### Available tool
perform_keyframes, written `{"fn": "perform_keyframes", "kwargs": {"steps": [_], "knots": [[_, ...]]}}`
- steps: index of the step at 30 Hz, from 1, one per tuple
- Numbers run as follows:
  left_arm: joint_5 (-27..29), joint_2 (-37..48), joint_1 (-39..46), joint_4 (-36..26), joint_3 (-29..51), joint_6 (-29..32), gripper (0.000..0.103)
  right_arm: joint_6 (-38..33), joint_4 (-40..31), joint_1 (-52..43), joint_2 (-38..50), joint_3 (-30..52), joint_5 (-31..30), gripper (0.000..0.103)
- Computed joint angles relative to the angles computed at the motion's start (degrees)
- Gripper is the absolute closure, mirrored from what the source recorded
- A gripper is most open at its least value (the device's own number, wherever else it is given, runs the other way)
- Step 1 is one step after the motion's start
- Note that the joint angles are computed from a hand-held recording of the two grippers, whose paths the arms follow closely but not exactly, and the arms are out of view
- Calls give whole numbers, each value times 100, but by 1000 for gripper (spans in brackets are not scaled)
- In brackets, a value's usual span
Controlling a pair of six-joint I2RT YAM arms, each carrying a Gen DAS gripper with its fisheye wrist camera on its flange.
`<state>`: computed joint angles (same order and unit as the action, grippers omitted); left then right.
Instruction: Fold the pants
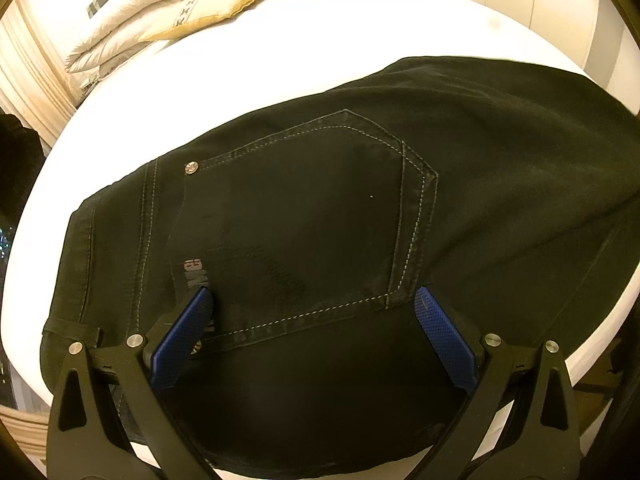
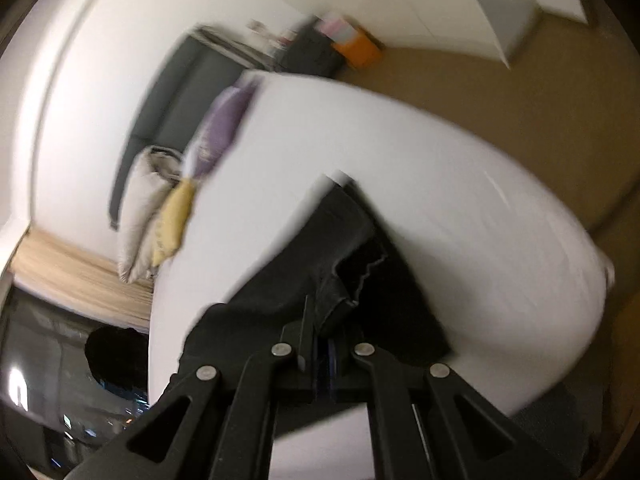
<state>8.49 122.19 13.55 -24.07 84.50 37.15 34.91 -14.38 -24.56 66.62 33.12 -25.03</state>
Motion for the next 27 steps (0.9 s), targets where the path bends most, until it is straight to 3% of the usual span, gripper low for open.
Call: {"fn": "perform_keyframes", "kwargs": {"steps": [3,7,9,15,18,21,25,27], "knots": [[11,30,3,26,9,-102,0,-5,-105,99,141,189,132,99],[54,52,59,2,26,-15,0,130,16,-157,1115,-239,46,100],[71,111,93,-108,162,60,0,130,293,-143,822,-549,57,100],[-16,101,93,-163,243,111,0,-384,-985,-448,189,-72,98,84],[-68,-241,78,111,-199,194,0,-426,-1457,-586,-170,77,295,81],[361,-863,139,243,-876,578,0,-344,-1620,-356,-282,191,15,67],[1185,-1785,309,674,-1969,1325,0,235,-1093,258,-253,-45,-522,65],[1027,-2011,248,1392,-2557,1648,0,588,-526,315,-17,-264,-965,65]]}}
